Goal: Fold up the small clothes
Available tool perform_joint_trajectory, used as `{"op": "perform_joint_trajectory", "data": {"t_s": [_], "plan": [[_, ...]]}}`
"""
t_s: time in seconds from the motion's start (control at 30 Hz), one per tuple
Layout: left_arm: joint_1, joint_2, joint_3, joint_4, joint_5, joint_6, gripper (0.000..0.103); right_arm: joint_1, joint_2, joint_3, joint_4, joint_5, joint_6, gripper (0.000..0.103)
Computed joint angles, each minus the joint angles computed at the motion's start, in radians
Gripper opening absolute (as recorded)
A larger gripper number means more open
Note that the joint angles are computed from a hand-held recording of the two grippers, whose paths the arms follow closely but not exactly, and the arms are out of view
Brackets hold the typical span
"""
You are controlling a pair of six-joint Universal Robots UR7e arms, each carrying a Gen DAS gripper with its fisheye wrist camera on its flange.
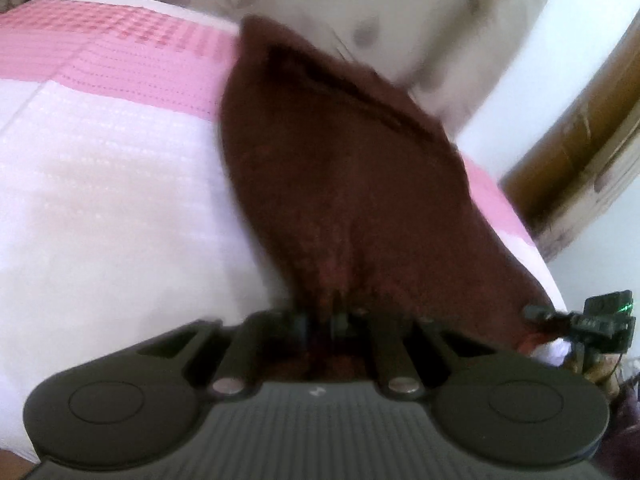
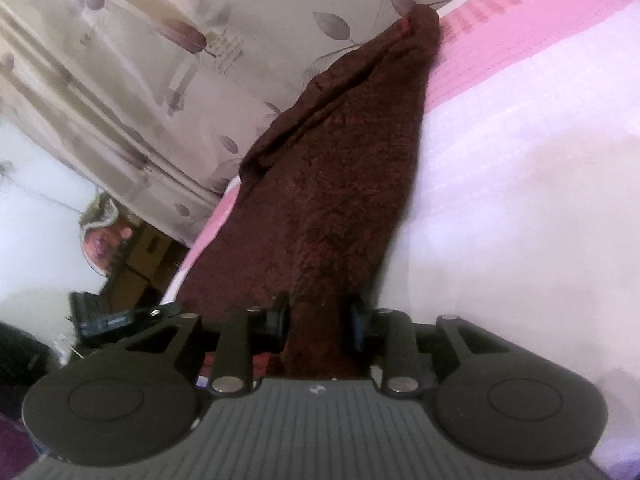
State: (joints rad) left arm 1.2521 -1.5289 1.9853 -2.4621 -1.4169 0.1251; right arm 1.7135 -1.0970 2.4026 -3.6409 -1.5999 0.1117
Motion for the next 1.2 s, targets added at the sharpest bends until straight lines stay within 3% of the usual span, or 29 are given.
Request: {"op": "perform_joint_trajectory", "data": {"t_s": [0.03,0.07,0.2,0.43,0.63,0.9,1.03,1.2], "plan": [[-0.001,-0.005,0.008,-0.013,0.001,-0.022,0.009,0.012,0.006,-0.010,0.019,-0.022,-0.007,0.018],[0.005,-0.011,0.014,-0.026,-0.012,-0.062,0.009,0.020,0.011,-0.016,0.029,-0.037,-0.006,0.018],[0.023,-0.076,0.050,-0.064,-0.103,-0.157,0.009,0.018,-0.002,0.020,-0.042,0.011,0.000,0.017],[-0.042,-0.226,0.154,-0.024,-0.100,-0.154,0.009,0.041,-0.083,0.107,-0.085,0.057,0.029,0.017],[-0.035,-0.296,0.183,0.003,-0.169,-0.239,0.010,0.062,-0.156,0.176,-0.095,0.060,0.098,0.017],[-0.014,-0.182,0.117,-0.214,-0.293,-0.408,0.010,0.049,-0.218,0.137,-0.108,0.138,0.167,0.017],[-0.030,-0.054,0.024,-0.314,-0.283,-0.464,0.010,0.012,-0.220,0.035,-0.053,0.201,0.167,0.017],[-0.034,0.149,-0.145,-0.387,-0.242,-0.483,0.010,-0.037,-0.149,-0.172,0.067,0.232,0.127,0.017]]}}
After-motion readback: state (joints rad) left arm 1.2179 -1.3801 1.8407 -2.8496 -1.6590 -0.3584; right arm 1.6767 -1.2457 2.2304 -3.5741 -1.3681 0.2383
